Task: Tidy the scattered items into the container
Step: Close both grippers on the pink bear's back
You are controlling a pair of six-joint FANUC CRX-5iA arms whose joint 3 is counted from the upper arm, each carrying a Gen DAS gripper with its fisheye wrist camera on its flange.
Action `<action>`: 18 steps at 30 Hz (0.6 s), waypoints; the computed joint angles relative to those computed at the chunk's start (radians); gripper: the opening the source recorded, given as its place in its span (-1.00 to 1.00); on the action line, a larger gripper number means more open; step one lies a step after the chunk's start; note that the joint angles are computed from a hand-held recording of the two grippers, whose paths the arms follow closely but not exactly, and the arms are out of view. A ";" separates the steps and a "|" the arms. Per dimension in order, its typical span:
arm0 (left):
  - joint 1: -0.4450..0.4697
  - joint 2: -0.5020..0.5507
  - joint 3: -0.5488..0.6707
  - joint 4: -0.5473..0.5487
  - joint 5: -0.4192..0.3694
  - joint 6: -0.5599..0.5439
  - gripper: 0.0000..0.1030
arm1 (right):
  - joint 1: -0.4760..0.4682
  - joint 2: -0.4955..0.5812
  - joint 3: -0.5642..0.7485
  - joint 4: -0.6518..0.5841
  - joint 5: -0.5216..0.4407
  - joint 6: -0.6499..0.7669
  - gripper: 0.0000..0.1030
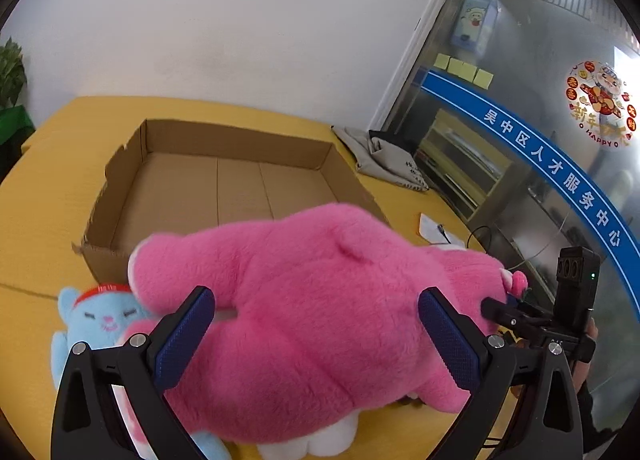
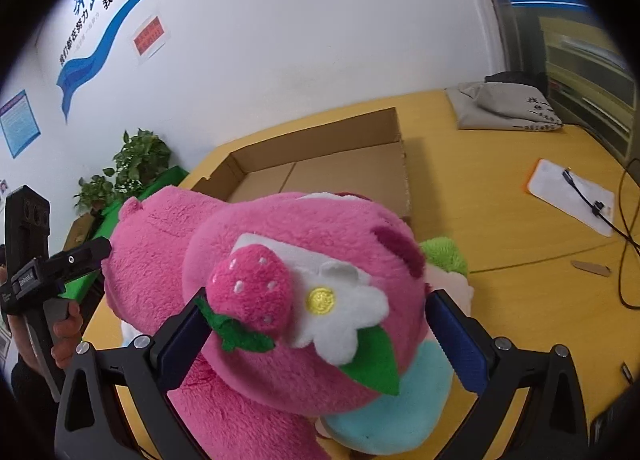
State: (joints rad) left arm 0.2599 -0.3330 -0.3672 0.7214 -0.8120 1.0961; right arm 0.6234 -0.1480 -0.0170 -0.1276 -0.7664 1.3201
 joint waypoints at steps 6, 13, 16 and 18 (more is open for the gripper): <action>-0.027 0.122 0.066 0.028 -0.091 -0.062 1.00 | 0.037 -0.007 -0.035 0.074 0.054 -0.031 0.98; -0.043 0.052 0.017 0.003 -0.079 -0.076 0.19 | 0.097 -0.059 -0.158 0.252 0.142 -0.143 0.42; -0.041 0.012 0.005 -0.018 -0.071 -0.063 0.03 | 0.126 -0.094 -0.229 0.353 0.220 -0.258 0.22; -0.029 -0.011 -0.003 -0.013 -0.074 -0.055 -0.01 | 0.153 -0.106 -0.255 0.440 0.232 -0.317 0.15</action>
State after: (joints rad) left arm 0.2305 -0.3438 -0.3701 0.7087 -0.8865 1.0406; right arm 0.7767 -0.2543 -0.2715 0.3127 -0.5345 1.0034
